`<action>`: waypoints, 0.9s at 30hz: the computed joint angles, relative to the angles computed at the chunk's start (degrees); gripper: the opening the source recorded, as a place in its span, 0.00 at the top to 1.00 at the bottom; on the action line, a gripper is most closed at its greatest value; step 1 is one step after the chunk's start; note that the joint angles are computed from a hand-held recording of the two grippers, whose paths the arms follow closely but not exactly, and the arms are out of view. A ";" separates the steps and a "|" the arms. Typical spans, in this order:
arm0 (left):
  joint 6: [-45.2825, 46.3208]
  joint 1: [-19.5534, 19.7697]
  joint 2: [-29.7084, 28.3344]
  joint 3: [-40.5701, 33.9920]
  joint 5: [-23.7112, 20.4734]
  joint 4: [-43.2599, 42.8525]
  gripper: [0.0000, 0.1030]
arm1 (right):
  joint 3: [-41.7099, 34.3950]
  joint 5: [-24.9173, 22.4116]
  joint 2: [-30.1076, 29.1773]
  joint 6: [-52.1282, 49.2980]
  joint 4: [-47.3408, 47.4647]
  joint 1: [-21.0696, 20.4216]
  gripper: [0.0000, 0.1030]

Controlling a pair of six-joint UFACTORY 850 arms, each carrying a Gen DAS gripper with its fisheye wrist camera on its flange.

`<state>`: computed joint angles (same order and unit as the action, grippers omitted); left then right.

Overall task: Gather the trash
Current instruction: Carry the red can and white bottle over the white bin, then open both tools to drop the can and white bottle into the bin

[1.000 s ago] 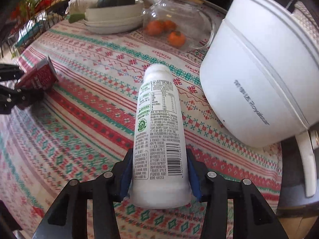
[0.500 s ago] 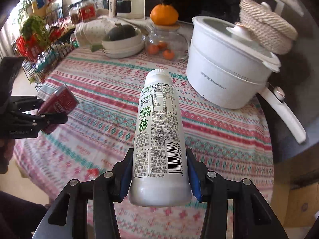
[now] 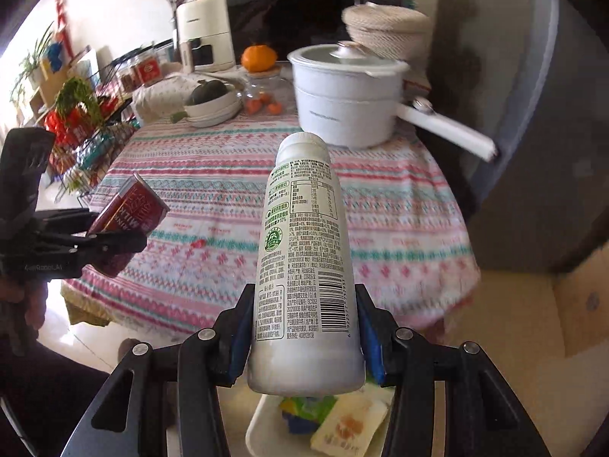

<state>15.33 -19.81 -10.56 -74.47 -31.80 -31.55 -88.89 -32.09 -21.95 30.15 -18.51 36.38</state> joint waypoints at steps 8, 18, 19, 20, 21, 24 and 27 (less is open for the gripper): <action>7.15 -8.63 -5.61 -1.61 -4.16 -5.39 0.47 | 13.83 1.32 7.30 0.31 5.33 -2.98 0.52; 4.73 -14.25 -13.01 -5.56 -8.92 1.15 0.47 | 22.98 0.63 12.38 -9.46 18.40 -6.26 0.52; 4.49 -14.59 -13.40 -5.85 -8.82 1.73 0.47 | 23.32 0.24 12.30 -10.26 19.42 -6.56 0.52; 4.21 -15.00 -13.87 -6.32 -8.84 2.63 0.47 | 23.56 -0.12 12.15 -9.99 19.28 -6.55 0.52; 3.69 -15.40 -14.15 -6.64 -8.62 3.65 0.46 | 24.02 -0.64 12.11 -9.35 18.78 -6.44 0.52; 2.51 -16.30 -14.77 -7.62 -7.85 5.93 0.30 | 24.30 -2.08 11.39 -9.40 18.87 -6.57 0.52; -0.16 -17.25 -14.41 -7.70 -5.83 9.47 0.21 | 24.13 -3.24 10.55 -9.43 18.77 -6.68 0.51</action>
